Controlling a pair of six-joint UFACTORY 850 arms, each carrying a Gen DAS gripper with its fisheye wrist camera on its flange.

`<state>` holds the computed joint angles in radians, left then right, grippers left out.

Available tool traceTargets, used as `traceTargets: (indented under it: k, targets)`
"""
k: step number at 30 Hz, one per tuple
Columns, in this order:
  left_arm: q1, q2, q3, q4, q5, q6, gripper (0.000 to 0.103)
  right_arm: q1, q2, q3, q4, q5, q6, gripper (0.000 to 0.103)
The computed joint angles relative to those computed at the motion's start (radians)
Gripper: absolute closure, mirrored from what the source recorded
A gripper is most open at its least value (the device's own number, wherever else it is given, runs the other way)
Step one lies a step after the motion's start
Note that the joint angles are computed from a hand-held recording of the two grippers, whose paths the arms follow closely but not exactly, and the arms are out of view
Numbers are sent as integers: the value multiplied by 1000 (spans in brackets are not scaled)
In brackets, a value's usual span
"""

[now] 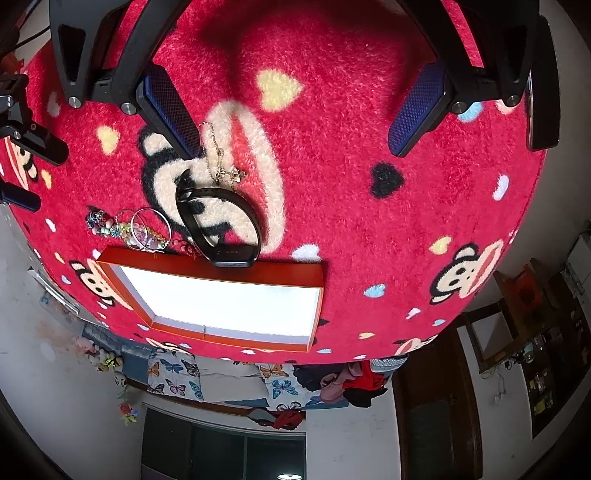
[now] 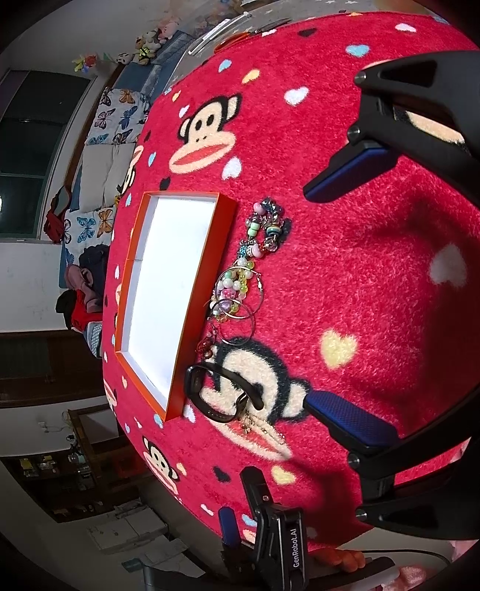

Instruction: Organize jewelry

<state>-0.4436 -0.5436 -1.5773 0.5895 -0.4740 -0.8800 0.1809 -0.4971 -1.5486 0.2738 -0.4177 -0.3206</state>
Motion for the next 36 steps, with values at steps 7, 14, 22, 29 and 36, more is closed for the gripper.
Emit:
traceTargets:
  k: [7, 14, 22, 29, 36]
  targets:
    - [-2, -1, -3, -4, -7, 4, 0, 0, 1, 1, 3, -3, -3, 1]
    - [-2, -2, -5, -1, -10, 3, 0, 0, 3, 4, 5, -1, -4, 1]
    - [-5, -11, -14, -6, -16, 13, 0, -1, 3, 6, 4, 1, -2, 1]
    - [-4, -20, -29, -32, -16, 46, 0, -1, 2, 5, 2, 1, 1, 1]
    - [1, -30, -36, -98, 6, 125, 0, -7, -4, -2, 8, -5, -5, 1]
